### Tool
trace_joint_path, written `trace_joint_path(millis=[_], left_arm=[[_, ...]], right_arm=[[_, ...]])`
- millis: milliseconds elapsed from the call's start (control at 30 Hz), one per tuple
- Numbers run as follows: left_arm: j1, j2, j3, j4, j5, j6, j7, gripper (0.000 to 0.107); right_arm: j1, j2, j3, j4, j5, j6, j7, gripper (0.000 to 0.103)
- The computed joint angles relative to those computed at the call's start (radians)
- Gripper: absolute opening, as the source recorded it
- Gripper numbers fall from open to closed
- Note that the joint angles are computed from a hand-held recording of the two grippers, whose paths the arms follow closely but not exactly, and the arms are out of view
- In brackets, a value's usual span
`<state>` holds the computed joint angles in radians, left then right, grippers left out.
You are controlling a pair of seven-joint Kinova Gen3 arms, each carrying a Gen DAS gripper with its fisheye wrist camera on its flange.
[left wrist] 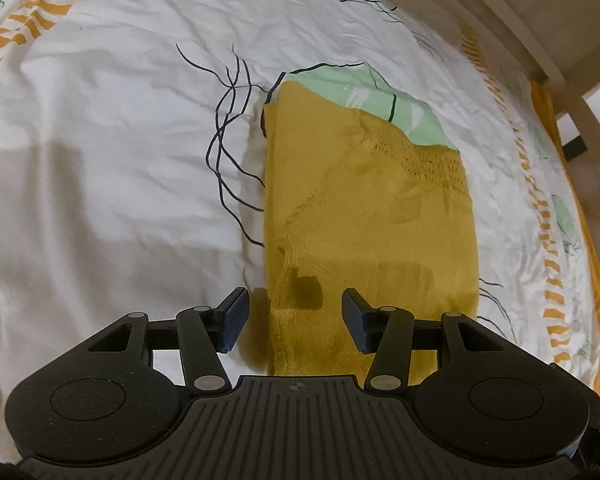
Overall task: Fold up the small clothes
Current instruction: 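Open the right tool to release the folded side onto the sweater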
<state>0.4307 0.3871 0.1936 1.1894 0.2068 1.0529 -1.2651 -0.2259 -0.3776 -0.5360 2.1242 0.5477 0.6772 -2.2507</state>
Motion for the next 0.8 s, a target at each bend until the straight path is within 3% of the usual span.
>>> trace_joint_path(millis=[333, 400, 433, 500, 667, 800], left_arm=[[-0.002, -0.005, 0.001, 0.011, 0.005, -0.021, 0.004, 0.049], [-0.002, -0.009, 0.002, 0.017, 0.005, -0.032, 0.001, 0.049], [0.000, -0.012, 0.001, 0.019, 0.004, -0.038, 0.002, 0.049], [0.000, -0.024, 0.003, 0.033, 0.005, -0.063, -0.003, 0.049], [0.002, -0.025, 0.011, 0.033, 0.011, -0.072, -0.015, 0.049], [0.022, -0.015, 0.006, 0.023, -0.011, -0.059, -0.003, 0.049]], right_arm=[[-0.015, 0.065, -0.093, 0.018, 0.189, 0.066, -0.066, 0.042], [-0.031, 0.067, -0.078, 0.021, 0.208, 0.065, -0.093, 0.034], [-0.044, 0.062, -0.062, 0.021, 0.206, 0.064, -0.099, 0.010], [-0.058, 0.051, -0.049, 0.016, 0.212, 0.089, -0.124, 0.008], [-0.092, 0.004, 0.020, 0.011, 0.125, 0.136, -0.074, 0.008], [-0.132, -0.016, 0.104, 0.036, 0.026, 0.054, 0.043, 0.012]])
